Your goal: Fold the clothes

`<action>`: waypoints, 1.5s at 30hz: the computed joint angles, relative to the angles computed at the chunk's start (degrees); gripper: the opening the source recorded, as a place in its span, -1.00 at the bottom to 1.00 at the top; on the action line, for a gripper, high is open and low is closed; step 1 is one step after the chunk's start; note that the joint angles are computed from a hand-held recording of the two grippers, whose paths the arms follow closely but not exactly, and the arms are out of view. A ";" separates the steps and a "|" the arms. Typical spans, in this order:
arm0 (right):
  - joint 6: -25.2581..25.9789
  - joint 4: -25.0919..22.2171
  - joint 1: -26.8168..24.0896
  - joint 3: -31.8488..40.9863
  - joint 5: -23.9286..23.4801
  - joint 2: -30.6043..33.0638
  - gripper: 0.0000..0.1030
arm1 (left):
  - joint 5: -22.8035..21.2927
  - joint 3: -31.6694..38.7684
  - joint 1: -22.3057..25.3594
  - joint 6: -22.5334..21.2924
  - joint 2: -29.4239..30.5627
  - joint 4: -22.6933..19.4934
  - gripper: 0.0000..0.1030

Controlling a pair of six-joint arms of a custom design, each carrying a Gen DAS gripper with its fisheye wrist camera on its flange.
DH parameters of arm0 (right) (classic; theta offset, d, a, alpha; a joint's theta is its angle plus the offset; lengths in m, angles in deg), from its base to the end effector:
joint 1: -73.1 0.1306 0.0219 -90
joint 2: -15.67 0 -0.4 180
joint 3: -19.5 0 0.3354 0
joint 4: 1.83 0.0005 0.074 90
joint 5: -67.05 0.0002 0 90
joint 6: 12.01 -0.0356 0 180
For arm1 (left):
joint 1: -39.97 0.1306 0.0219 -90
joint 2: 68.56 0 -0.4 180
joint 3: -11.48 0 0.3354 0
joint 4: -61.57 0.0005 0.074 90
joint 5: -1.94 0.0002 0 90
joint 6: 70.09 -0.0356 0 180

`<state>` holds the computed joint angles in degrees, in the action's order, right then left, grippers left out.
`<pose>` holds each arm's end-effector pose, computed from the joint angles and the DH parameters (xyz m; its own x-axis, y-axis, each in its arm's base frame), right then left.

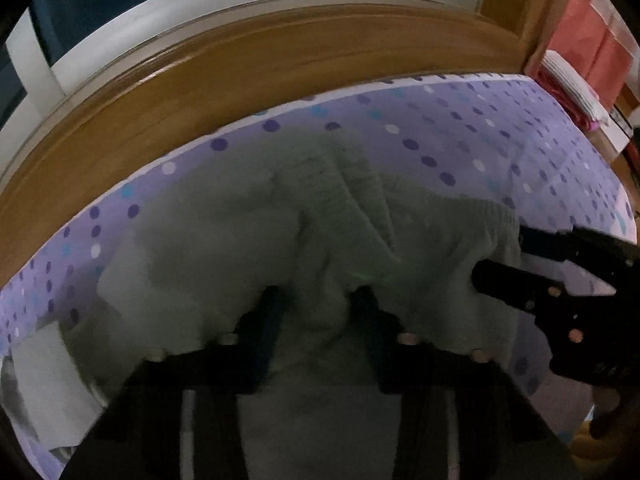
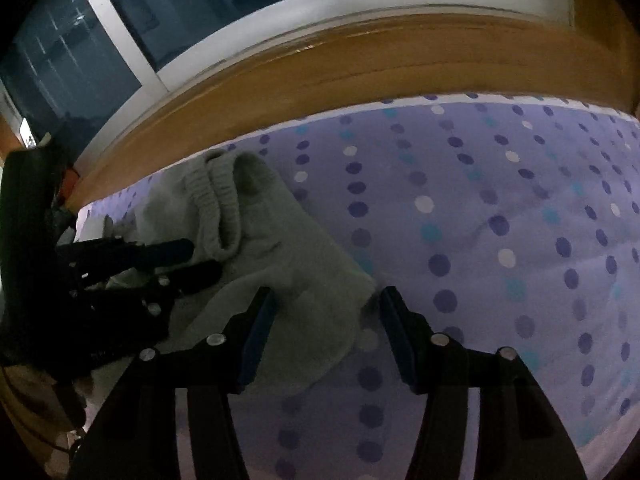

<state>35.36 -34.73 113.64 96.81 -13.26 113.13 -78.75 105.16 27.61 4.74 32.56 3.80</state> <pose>0.3493 0.2902 0.3244 -0.8287 0.1697 -0.5334 -0.0035 0.9513 0.3081 0.4648 -0.1083 0.3805 -0.7833 0.4360 -0.4431 0.4999 0.8655 -0.0320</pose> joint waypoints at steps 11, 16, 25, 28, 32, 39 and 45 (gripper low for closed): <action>-5.29 7.73 -0.22 -7.71 -3.75 -11.69 -0.85 | 10.55 11.36 5.92 -1.98 -1.25 -6.09 -0.87; -7.61 6.11 0.81 -10.28 0.12 -19.42 -0.85 | 11.56 23.88 2.30 -3.16 2.74 -7.94 -0.98; -11.43 -8.21 -0.09 -11.17 15.40 -32.39 -0.86 | 14.60 42.74 -9.34 -7.18 12.71 -16.86 -0.99; -11.70 -15.18 -1.56 -12.20 14.75 -34.19 -0.85 | 13.85 41.43 -11.81 -9.05 13.80 -18.84 -0.94; -12.98 -22.11 -3.07 -14.26 10.26 -33.15 -0.83 | 10.79 37.13 -12.49 -14.10 15.30 -23.62 -0.66; -24.11 -21.22 -2.21 -18.46 6.95 -34.68 -0.35 | 7.37 31.71 -9.34 -17.96 16.50 -25.01 -0.49; -31.75 -17.98 1.91 -19.58 8.23 -35.16 0.08 | 8.88 32.28 -8.35 -23.47 17.42 -24.96 -0.06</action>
